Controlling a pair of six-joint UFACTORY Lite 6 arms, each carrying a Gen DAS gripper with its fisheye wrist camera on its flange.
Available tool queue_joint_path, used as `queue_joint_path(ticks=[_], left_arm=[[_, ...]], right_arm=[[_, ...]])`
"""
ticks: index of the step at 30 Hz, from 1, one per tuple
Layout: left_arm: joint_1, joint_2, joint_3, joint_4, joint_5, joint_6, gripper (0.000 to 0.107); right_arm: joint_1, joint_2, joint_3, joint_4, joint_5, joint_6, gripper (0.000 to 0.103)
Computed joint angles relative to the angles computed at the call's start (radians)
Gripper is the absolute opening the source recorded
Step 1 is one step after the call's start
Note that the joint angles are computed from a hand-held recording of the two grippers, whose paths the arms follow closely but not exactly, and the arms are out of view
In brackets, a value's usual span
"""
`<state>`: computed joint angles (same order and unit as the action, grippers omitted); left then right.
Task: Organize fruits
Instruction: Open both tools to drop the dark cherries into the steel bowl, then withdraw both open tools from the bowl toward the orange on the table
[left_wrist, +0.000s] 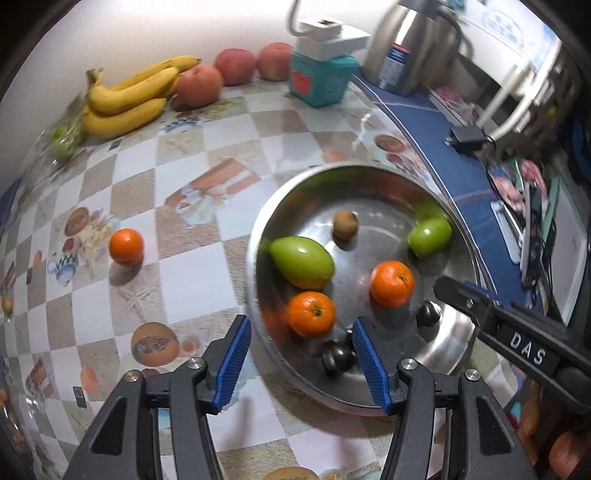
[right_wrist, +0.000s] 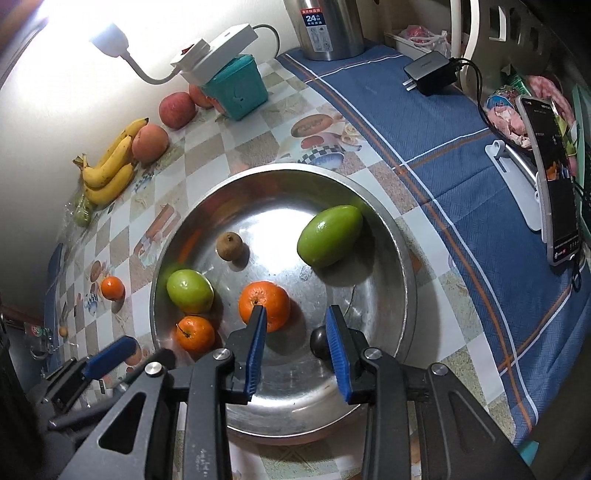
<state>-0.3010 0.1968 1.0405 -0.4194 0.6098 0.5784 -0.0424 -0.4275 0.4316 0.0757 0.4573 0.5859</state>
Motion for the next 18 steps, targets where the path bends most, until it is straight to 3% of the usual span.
queue_joint_path(ticks=[18], left_arm=[[0.121, 0.067, 0.066, 0.081, -0.048, -0.220, 0.067]], right_arm=[[0.073, 0.045, 0.025, -0.049, 0.001, 0.049, 0.034]])
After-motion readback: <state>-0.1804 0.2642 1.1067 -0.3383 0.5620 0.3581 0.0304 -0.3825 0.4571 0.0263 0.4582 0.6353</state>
